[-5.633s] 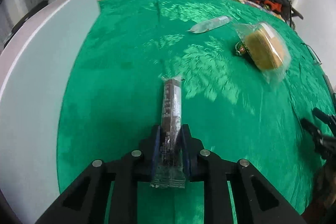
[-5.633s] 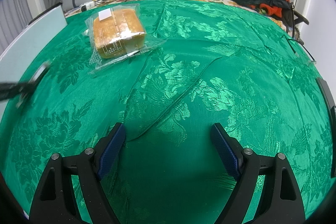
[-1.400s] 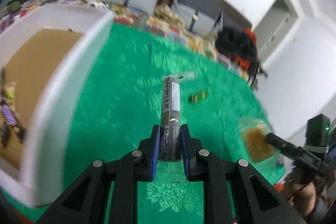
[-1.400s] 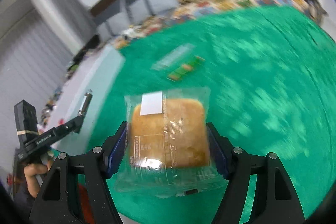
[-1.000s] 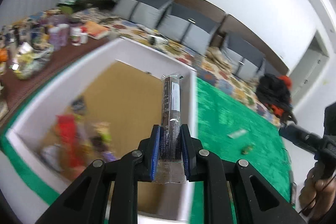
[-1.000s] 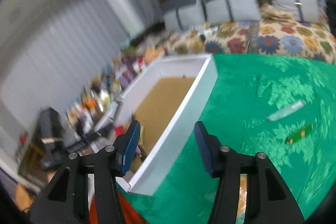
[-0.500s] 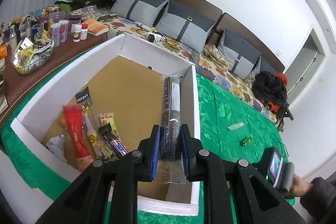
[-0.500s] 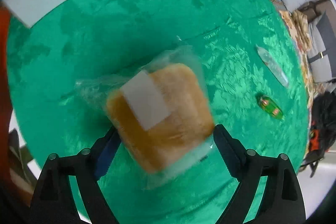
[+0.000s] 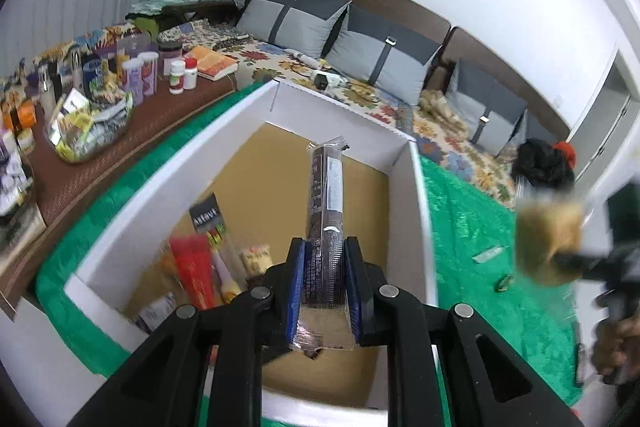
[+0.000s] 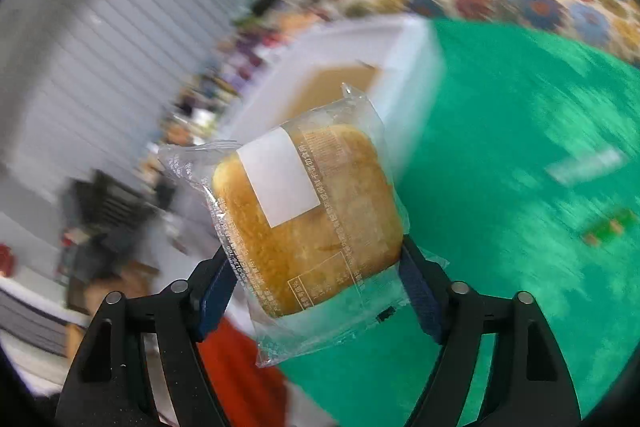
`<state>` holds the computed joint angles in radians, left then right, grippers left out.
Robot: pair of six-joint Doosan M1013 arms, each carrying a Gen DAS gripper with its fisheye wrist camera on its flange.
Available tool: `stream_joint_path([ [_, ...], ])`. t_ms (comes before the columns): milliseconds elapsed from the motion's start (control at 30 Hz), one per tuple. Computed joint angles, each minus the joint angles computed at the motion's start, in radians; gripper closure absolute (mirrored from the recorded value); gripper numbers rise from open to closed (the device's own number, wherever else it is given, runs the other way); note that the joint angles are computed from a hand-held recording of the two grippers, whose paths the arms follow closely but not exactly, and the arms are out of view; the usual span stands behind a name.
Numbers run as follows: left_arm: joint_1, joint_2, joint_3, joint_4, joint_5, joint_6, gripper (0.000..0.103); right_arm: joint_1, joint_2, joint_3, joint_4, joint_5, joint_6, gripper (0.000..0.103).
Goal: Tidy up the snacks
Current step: 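Carry both packets over the white box and open both tools to drop them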
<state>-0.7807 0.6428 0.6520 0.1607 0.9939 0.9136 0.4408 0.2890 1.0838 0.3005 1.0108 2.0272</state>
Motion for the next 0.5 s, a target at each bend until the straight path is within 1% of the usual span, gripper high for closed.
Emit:
stream_joint_path([
  [33, -0.001, 0.027, -0.053, 0.030, 0.052, -0.008, 0.079, 0.015, 0.031, -0.055, -0.001, 0.009, 0.021, 0.017],
  [67, 0.000, 0.044, -0.087, 0.042, 0.087, -0.009, 0.057, 0.031, 0.067, -0.119, -0.006, 0.027, 0.049, 0.016],
  [100, 0.001, 0.067, -0.133, 0.060, 0.136, -0.012, 0.028, 0.044, 0.100, -0.178, -0.033, 0.050, 0.071, 0.016],
  [133, 0.001, 0.082, -0.165, 0.092, 0.173, -0.025, 0.019, 0.061, 0.129, -0.235, -0.090, 0.072, 0.096, 0.016],
  [200, -0.001, 0.068, -0.146, 0.146, 0.161, -0.050, 0.017, 0.090, 0.147, -0.286, -0.160, 0.076, 0.126, 0.016],
  [267, 0.001, 0.045, -0.109, 0.152, 0.135, -0.064, 0.017, 0.107, 0.134, -0.283, -0.200, 0.039, 0.127, 0.016],
  [333, -0.001, 0.016, -0.057, 0.171, 0.098, -0.096, 0.016, 0.110, 0.121, -0.270, -0.263, 0.014, 0.106, 0.016],
  [367, -0.002, 0.008, -0.041, 0.176, 0.087, -0.109, 0.014, 0.114, 0.112, -0.256, -0.330, 0.006, 0.107, 0.016],
  [433, -0.009, -0.003, -0.018, 0.164, 0.068, -0.122, 0.014, 0.117, 0.100, -0.222, -0.418, 0.004, 0.123, 0.016],
  [467, -0.015, -0.005, -0.013, 0.151, 0.061, -0.120, 0.014, 0.112, 0.073, -0.160, -0.458, 0.004, 0.143, 0.016],
  [500, -0.021, -0.007, -0.007, 0.136, 0.053, -0.116, 0.014, 0.110, 0.064, -0.131, -0.478, 0.018, 0.158, 0.016],
])
